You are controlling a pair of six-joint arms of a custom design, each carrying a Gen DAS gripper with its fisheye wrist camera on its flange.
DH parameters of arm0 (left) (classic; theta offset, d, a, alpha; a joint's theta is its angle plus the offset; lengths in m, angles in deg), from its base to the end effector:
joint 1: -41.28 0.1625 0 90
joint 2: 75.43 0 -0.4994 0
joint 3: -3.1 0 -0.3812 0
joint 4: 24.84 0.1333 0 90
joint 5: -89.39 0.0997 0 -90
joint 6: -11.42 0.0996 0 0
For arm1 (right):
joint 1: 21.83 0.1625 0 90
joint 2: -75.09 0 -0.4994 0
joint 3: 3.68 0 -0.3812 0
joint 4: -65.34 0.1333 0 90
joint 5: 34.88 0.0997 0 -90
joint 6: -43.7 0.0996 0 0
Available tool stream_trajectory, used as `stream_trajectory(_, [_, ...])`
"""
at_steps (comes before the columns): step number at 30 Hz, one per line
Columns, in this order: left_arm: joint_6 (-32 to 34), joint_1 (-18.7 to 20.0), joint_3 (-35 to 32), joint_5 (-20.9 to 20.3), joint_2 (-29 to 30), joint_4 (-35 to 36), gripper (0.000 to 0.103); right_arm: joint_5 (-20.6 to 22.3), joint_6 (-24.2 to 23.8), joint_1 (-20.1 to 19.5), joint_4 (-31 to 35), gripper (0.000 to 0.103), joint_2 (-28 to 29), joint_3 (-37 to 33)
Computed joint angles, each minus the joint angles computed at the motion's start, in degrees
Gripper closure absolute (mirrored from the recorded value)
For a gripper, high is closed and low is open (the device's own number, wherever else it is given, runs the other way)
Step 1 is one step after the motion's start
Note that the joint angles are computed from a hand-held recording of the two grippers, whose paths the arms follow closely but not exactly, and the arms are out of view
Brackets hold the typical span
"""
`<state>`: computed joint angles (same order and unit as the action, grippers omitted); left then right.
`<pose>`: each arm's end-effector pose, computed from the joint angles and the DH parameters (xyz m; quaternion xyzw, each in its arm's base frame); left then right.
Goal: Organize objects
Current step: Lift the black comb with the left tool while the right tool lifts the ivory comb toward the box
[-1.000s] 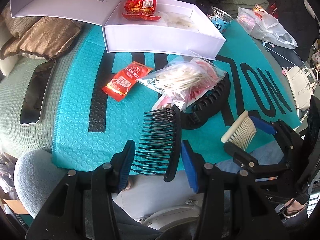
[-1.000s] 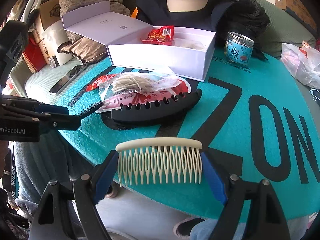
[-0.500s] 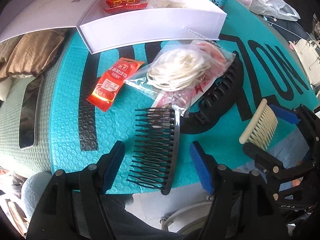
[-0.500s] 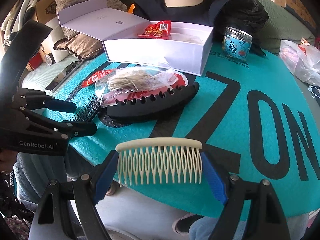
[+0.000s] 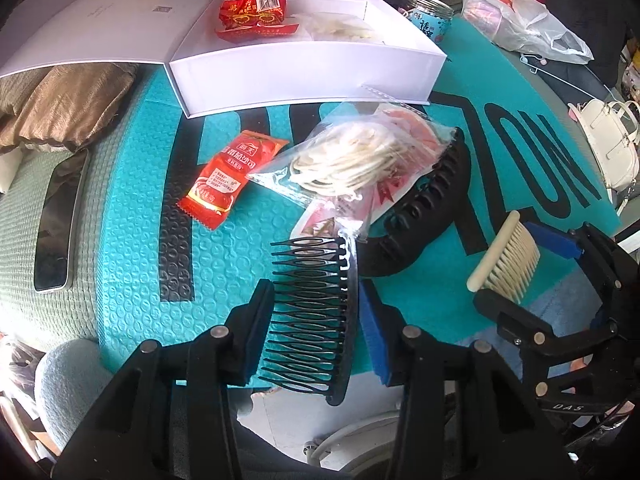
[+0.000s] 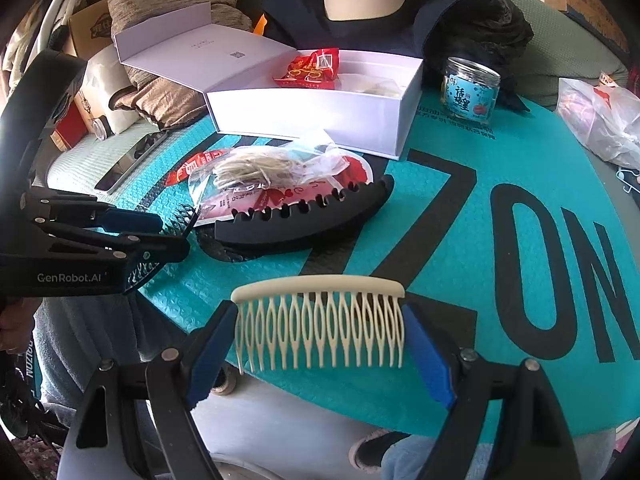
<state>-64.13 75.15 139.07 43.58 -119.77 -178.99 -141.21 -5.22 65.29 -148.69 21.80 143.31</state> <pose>-0.2207 -0.3923 0.0211 -0.0637 0.9022 -0.2433 0.3503 0.0847 -0.4130 0.1503 0.3394 -0.8938 0.1731 0.2364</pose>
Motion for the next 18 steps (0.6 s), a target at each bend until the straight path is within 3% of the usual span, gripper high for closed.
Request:
stream_trajectory(10, [-6.06,-4.84,0.93,1.58,-4.92,5.95,0.062,2.34,1.52,1.44,4.3,0.02,-4.28,0.03])
stream_trajectory(18, [-6.14,-6.12,-2.21,4.73,-8.55,14.12,0.062,1.79,2.74,4.91,10.26,0.02,-7.85,-2.79])
